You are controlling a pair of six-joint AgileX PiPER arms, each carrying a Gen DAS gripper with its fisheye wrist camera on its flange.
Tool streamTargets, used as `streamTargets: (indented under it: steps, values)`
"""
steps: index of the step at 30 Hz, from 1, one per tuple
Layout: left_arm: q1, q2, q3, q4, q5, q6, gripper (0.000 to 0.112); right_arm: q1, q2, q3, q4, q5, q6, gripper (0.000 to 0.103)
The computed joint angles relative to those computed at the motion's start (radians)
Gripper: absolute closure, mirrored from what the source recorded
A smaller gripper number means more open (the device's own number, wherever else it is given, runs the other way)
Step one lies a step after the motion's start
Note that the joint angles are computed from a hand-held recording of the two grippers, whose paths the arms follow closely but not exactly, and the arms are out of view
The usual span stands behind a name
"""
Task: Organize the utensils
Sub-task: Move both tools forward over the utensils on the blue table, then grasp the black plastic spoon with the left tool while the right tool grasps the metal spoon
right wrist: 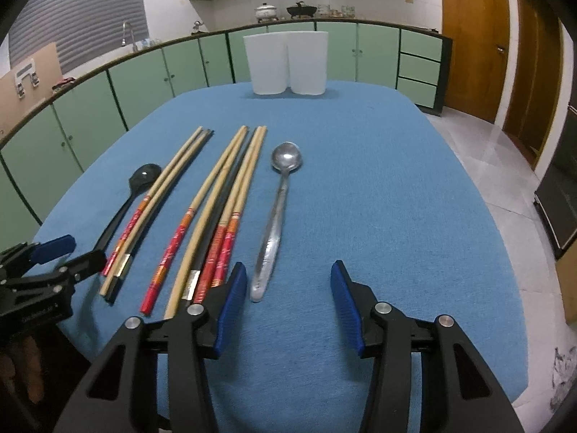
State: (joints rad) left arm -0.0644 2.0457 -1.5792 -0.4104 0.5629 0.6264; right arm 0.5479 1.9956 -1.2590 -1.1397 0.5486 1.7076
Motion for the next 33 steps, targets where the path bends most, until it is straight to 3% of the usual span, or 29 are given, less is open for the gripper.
streamTargets:
  steps: [3,5,7,10,15,20,26,33]
  values:
    - [0.004,-0.013,0.037,-0.056,-0.035,0.053,0.060,0.000,0.007,0.012,-0.075,-0.012,0.070,0.058]
    - [0.008,-0.013,0.041,-0.098,-0.038,0.087,0.073,0.000,0.010,0.016,-0.110,-0.013,0.096,0.069]
    - [0.018,-0.010,0.038,-0.143,-0.022,0.124,0.087,-0.002,0.008,0.024,-0.133,-0.024,0.117,0.092]
    - [0.036,0.006,0.011,-0.192,0.019,0.152,0.100,-0.001,0.007,0.034,-0.165,-0.031,0.145,0.093]
    - [0.046,0.012,-0.025,-0.211,0.067,0.138,0.100,-0.010,-0.024,0.051,-0.167,-0.061,0.164,0.094]
    - [0.062,0.000,-0.049,-0.217,0.106,0.122,0.100,0.012,-0.083,0.056,-0.178,-0.032,0.156,0.094]
    - [0.075,-0.029,-0.116,-0.243,0.161,0.122,0.100,0.006,-0.133,0.012,-0.117,-0.017,0.050,0.094]
    - [0.079,0.042,-0.341,-0.230,0.277,0.068,0.100,-0.014,-0.118,-0.118,0.013,-0.003,-0.188,0.094]
